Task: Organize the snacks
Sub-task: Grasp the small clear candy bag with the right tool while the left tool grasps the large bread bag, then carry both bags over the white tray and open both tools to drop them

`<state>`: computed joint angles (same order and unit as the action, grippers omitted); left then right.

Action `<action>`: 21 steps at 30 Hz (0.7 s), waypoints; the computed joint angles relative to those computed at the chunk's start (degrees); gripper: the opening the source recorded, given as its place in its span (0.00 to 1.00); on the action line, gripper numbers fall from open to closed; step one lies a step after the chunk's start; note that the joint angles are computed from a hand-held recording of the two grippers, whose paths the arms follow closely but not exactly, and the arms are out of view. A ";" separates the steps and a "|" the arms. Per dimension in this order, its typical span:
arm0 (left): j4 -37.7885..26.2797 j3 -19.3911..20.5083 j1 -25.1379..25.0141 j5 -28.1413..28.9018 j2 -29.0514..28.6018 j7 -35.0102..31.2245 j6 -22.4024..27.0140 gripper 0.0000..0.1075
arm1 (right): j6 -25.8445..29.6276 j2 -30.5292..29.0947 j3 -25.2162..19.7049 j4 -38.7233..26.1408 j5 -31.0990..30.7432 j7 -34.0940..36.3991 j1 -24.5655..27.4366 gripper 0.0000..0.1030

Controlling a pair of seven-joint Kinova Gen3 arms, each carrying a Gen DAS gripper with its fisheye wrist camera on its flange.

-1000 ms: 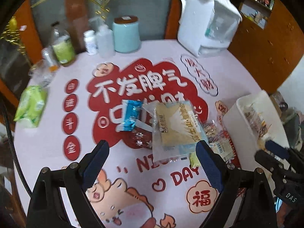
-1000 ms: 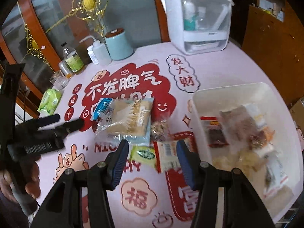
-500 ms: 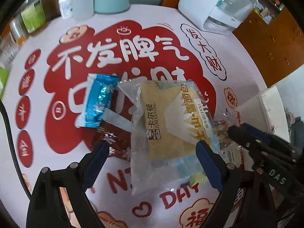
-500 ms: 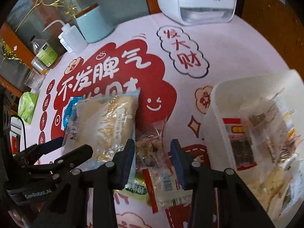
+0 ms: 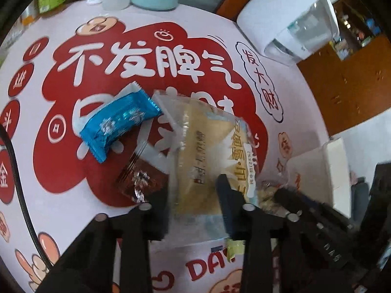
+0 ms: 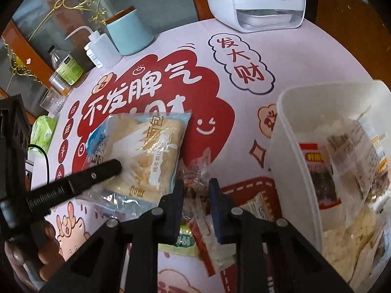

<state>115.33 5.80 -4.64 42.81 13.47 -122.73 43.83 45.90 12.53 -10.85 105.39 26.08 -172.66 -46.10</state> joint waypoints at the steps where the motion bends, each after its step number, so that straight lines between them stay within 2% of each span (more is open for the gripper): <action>1: 0.41 -0.06 -0.70 1.02 -0.20 -0.69 0.45 0.24 | -0.60 -0.33 -0.09 0.47 -0.22 -0.10 0.07 0.19; 6: 3.60 -1.70 -2.11 2.55 -5.14 -3.07 1.50 0.18 | -1.06 -3.07 -1.42 2.53 2.00 -4.45 -2.21 0.19; 12: 7.62 -6.22 -1.20 -0.95 -17.23 -2.41 2.54 0.18 | 3.16 -7.21 -5.54 3.24 6.22 -10.21 -5.38 0.19; 17: 8.32 -10.10 0.04 -6.98 -27.76 -0.09 7.50 0.18 | 7.53 -11.10 -10.04 4.04 7.93 -14.97 -6.99 0.19; 21: 7.84 -9.69 2.50 -12.74 -34.90 4.00 10.58 0.18 | 12.56 -14.87 -14.17 4.51 8.58 -18.34 -7.59 0.19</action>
